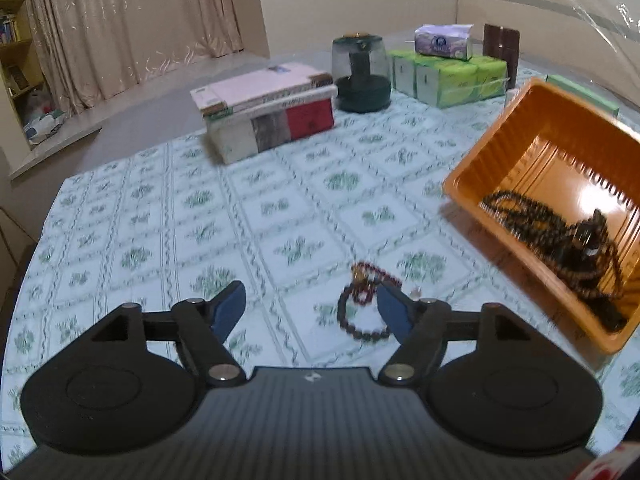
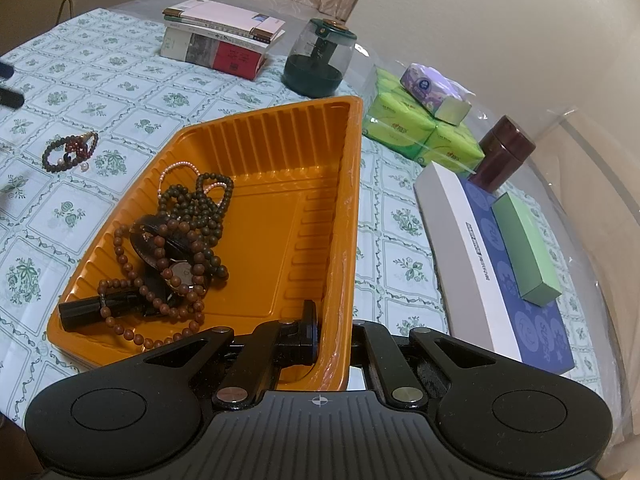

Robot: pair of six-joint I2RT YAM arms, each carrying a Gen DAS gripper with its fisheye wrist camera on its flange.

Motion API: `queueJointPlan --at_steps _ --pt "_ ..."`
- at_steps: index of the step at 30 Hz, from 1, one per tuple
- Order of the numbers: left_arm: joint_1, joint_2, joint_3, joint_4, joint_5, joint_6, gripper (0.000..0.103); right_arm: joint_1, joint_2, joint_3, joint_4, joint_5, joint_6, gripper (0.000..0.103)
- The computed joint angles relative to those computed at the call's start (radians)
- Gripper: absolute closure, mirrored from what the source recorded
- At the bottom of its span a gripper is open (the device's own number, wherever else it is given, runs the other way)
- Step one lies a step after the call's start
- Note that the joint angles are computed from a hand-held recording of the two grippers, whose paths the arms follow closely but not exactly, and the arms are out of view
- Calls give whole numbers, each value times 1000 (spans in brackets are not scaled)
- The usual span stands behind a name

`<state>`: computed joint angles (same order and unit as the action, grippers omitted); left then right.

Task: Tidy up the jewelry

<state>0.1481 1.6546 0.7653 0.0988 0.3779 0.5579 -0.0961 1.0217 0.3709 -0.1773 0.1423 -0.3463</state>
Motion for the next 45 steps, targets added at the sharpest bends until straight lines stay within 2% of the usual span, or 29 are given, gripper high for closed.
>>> queueJointPlan --at_steps 4,8,13,18,21,26,27,28,30,38,45 --pt "14 48 -46 63 11 13 32 -5 -3 1 -5 -3 -3 99" --pt "19 123 -45 119 27 -56 38 -14 -5 3 -10 -9 -6 100" --pt "-13 205 -5 156 -32 -195 65 -12 -2 -2 -3 -4 1 100" --pt "-26 262 43 151 -2 -304 69 -14 10 1 -2 -3 3 100" --pt "-46 291 70 141 -6 -333 76 -13 13 2 -1 -2 5 100" --pt "-70 320 85 144 -33 -322 82 -17 23 -1 6 0 6 100" --pt "-71 322 87 143 -36 -315 86 -15 25 -1 7 2 8 100" --pt "-70 321 92 131 -37 -302 94 -16 27 -2 8 1 8 100" --pt "-62 318 104 100 -26 -284 97 -16 26 -4 11 1 8 100" --pt "12 177 21 92 3 -173 98 -15 31 -8 23 3 6 100" --pt "95 53 6 17 82 -128 98 2 7 -8 5 15 15 100"
